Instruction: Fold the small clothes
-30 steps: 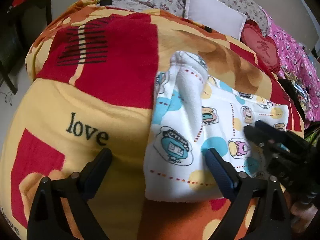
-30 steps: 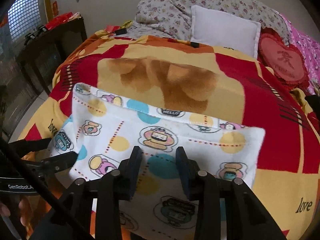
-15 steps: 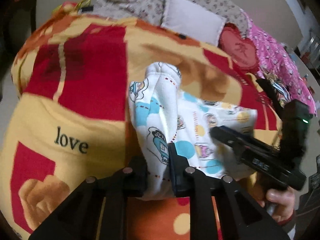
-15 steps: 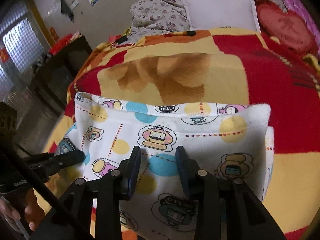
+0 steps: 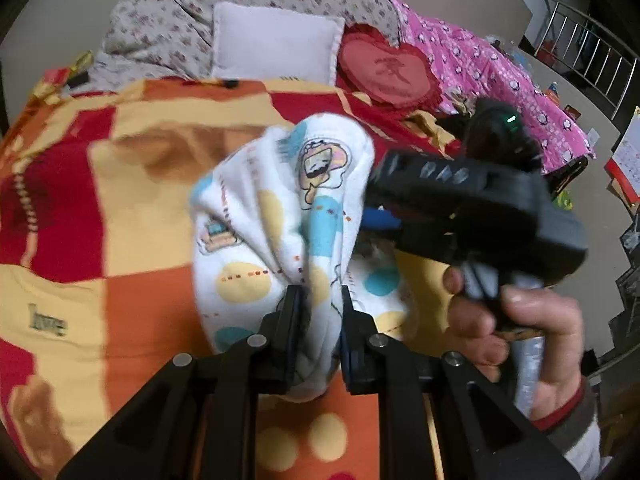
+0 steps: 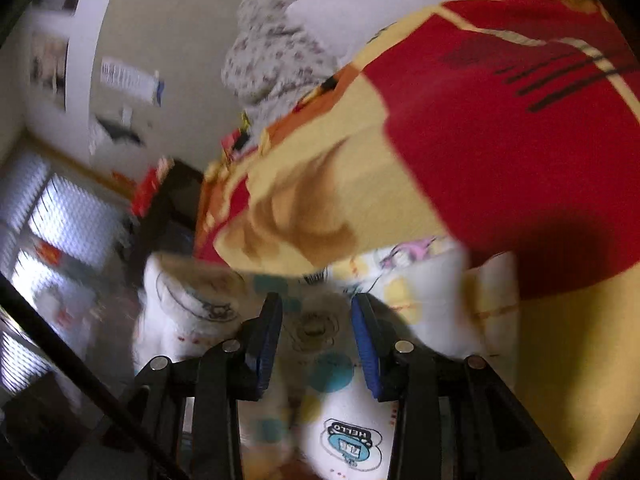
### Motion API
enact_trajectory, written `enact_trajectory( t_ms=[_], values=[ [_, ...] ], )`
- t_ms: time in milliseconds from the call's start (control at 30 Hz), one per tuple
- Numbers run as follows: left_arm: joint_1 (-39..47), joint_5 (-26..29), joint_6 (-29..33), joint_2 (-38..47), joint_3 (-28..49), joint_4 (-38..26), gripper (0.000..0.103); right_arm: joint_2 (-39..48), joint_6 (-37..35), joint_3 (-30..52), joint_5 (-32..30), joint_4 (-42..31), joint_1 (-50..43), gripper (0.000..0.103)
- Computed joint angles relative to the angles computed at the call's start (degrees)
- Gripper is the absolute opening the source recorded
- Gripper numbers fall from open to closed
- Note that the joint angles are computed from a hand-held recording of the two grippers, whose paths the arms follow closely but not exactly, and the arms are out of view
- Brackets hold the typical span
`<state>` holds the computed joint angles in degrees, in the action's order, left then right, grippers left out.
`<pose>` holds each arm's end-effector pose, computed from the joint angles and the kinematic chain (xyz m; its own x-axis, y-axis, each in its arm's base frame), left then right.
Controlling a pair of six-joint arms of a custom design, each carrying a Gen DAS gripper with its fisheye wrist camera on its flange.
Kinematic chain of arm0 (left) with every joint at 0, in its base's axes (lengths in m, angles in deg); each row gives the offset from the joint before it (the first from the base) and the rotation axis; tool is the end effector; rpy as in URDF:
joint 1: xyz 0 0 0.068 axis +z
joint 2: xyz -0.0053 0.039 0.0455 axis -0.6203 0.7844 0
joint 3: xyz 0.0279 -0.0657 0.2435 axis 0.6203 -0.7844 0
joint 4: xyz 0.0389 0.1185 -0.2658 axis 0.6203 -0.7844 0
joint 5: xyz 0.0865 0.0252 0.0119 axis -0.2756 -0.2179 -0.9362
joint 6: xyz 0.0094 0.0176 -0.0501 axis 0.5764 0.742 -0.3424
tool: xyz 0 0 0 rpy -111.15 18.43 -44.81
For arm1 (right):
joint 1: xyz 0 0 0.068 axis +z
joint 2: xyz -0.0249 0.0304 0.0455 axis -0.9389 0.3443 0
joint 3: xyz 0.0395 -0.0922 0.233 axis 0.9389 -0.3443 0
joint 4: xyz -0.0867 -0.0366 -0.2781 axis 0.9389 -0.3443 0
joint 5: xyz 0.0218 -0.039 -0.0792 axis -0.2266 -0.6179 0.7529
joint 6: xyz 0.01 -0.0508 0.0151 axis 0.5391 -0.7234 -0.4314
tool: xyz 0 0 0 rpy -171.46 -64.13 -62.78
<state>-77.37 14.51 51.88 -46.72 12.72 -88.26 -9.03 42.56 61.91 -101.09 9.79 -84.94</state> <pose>0.1415 -0.1160 0.1379 -0.7958 0.1367 -0.5899 0.3578 0.8921 -0.2760 0.2042 -0.0260 0.0992 -0.8535 0.3760 -0.3608 -0.0479 0.6329 0.7728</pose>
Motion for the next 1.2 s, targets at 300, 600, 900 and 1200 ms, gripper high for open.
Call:
enact_trajectory(
  t_ms=[300,600,900,1200],
  values=[
    [-3.03,1.10,-2.57,9.89,-0.61,10.77,0.023,-5.52,-10.92,1.54,-5.45,-16.47,-14.40,0.059],
    [-4.22,0.10,-4.41,6.08,-2.28,9.69,0.027,-20.64,-17.62,2.09,-1.55,-28.85,-9.71,0.079],
    [-3.85,0.41,-5.13,2.60,-3.97,8.49,0.027,-17.65,-7.92,-0.60,8.47,-18.39,1.14,0.068],
    [2.04,10.50,0.41,-12.44,-3.48,-5.18,0.058,-30.74,-12.27,-0.52,19.40,-23.24,5.51,0.015]
  ],
)
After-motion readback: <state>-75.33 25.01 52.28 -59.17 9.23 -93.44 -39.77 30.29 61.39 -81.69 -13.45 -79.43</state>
